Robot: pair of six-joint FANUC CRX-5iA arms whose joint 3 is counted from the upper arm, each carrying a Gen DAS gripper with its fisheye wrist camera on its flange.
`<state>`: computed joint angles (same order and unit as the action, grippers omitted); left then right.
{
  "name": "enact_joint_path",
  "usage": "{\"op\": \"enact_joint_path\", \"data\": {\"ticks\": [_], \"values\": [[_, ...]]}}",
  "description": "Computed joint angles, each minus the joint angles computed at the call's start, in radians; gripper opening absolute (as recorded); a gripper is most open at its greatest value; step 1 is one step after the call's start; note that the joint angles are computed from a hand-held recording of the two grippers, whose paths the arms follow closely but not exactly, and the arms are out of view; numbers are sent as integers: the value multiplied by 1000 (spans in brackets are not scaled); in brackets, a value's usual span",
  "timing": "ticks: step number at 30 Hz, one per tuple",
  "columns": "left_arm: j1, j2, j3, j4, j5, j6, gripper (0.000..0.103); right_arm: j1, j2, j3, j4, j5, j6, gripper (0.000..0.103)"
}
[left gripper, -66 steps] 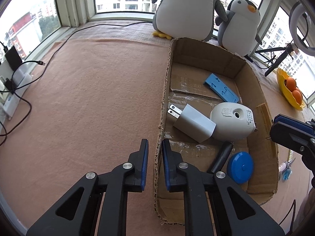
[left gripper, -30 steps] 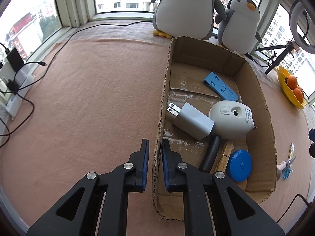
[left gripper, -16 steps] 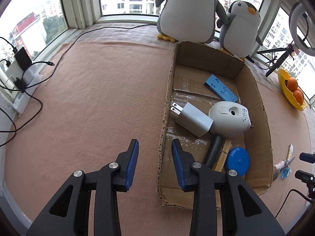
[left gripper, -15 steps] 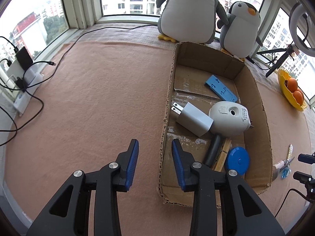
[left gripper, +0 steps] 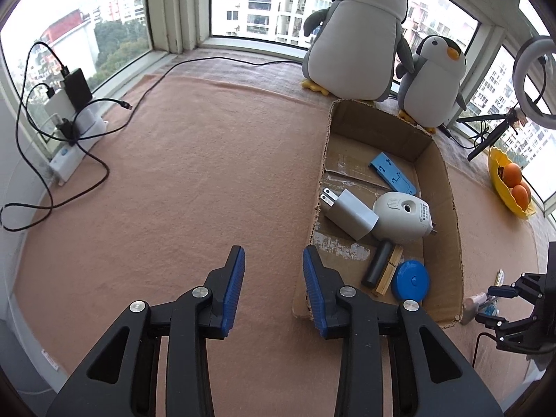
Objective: Organize rigid objects
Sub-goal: 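Close the right gripper on the pink tube and lift it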
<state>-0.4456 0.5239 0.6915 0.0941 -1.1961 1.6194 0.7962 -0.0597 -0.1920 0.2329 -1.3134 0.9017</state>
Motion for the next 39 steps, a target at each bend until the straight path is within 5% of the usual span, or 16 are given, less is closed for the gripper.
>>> {"op": "enact_joint_path", "data": {"ticks": [20,39], "values": [[2,-19,-6,-2,2,22,33,-114,-45,-4,-33,90,-46,43],[1,-12,-6,-3,-7,33,33,-169,60,54,-67,101,-26,18]]}}
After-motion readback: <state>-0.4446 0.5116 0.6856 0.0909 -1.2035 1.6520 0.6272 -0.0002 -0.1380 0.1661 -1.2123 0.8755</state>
